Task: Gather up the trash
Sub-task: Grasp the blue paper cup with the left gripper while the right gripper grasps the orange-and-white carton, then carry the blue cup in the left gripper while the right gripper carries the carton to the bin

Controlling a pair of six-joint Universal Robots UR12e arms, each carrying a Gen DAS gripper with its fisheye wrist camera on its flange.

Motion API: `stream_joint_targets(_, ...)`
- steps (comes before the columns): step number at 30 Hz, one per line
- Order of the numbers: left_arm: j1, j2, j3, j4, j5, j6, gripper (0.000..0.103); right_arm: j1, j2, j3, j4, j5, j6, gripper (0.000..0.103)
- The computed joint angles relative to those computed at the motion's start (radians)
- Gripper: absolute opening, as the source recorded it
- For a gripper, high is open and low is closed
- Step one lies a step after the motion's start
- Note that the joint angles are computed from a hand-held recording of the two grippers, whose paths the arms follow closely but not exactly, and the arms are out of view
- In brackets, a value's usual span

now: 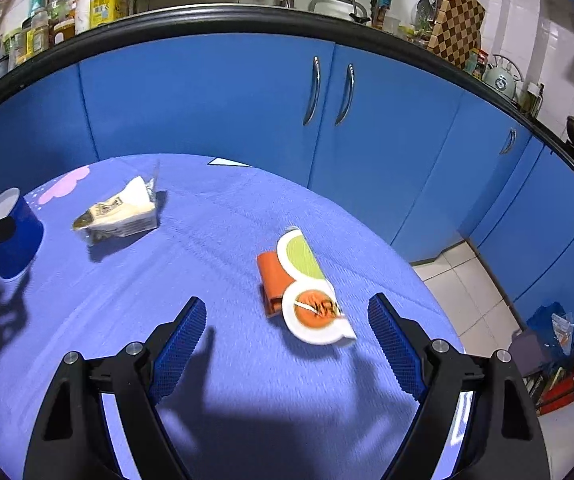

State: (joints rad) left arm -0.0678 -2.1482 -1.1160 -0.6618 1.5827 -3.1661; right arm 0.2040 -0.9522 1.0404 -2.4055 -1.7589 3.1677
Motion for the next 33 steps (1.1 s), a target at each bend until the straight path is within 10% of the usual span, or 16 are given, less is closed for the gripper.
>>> stream_joint_targets(6,0.002,-0.004,0.002,-0.002,-0.024,0.005,0.075,0.001,0.019,-0.021,0.009,0.017,-0.029,0.070)
stream_joint_targets(9,0.006,0.005,-0.014,0.019,-0.045,0.005,0.075,-0.001,0.021,-0.030,0.044,0.047,-0.038,0.028)
stream_joint_targets(33,0.015,0.165,-0.189,0.157,-0.071,0.004,0.075,0.024,-0.133,0.163,-0.105,0.108,-0.049,0.027)
